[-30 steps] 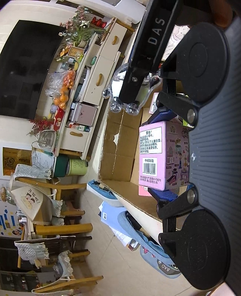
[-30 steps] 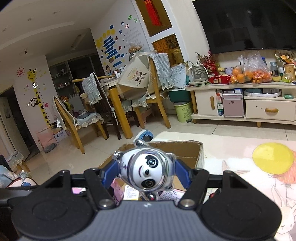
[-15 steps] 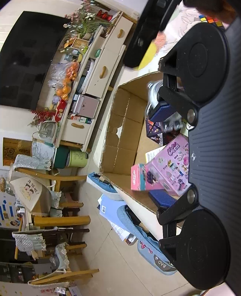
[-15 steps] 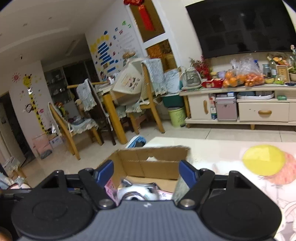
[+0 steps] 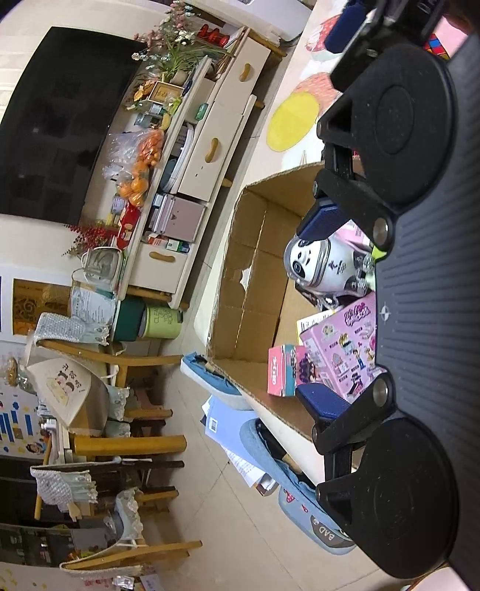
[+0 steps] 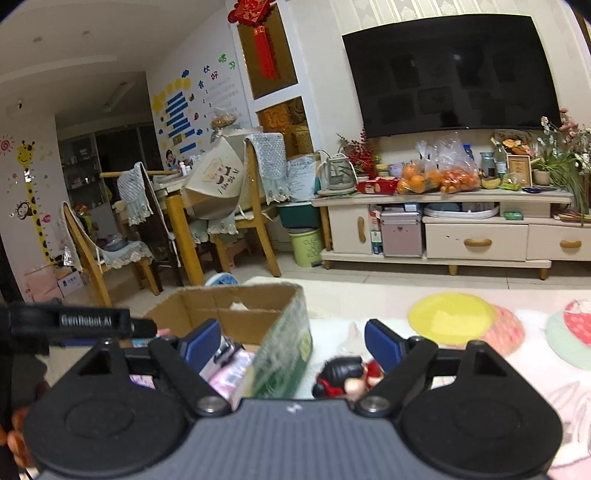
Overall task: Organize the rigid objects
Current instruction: 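Move left gripper to the red-black doll while right moves to the Rubik's cube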
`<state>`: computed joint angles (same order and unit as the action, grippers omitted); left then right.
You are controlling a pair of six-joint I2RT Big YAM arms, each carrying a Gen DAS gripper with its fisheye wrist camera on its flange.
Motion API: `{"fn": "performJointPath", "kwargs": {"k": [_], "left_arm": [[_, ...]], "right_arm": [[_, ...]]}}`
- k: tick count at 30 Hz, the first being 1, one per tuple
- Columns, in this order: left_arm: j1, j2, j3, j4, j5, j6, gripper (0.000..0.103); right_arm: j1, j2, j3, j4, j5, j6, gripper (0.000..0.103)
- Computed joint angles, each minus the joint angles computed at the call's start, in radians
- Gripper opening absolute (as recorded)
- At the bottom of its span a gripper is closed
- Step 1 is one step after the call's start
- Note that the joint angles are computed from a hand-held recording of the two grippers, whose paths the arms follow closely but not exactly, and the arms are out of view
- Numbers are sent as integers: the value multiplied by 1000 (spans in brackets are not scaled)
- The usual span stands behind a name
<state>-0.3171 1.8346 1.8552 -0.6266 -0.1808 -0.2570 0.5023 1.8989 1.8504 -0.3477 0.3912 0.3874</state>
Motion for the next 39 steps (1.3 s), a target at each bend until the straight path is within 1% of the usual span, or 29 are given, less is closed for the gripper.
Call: {"fn": "performJointPath", "kwargs": {"k": [6,9,11,16,20,27,39], "left_arm": [[-4,2,-1,-4,2,33,103],[-7,6,4,-5,6,54,103],[-6,12,11,-8,11,74,103],[-11,12,4,6,3,134,103],[-13,16,5,14,2,167,103],[-13,26,14,16,12,202,103],[-13,38,29,10,24,251,103]], "right_arm": [[-3,-37,-71,14,16,23,87],[-5,-54,-101,21,22,35,91],[-5,-65,-121,29,28,42,94],[-4,-92,-163,49,42,51,94],[0,-107,-189,58,58,43,97],[2,-129,-229,74,83,10,100],[-1,-165,-296,106,109,10,102]]}}
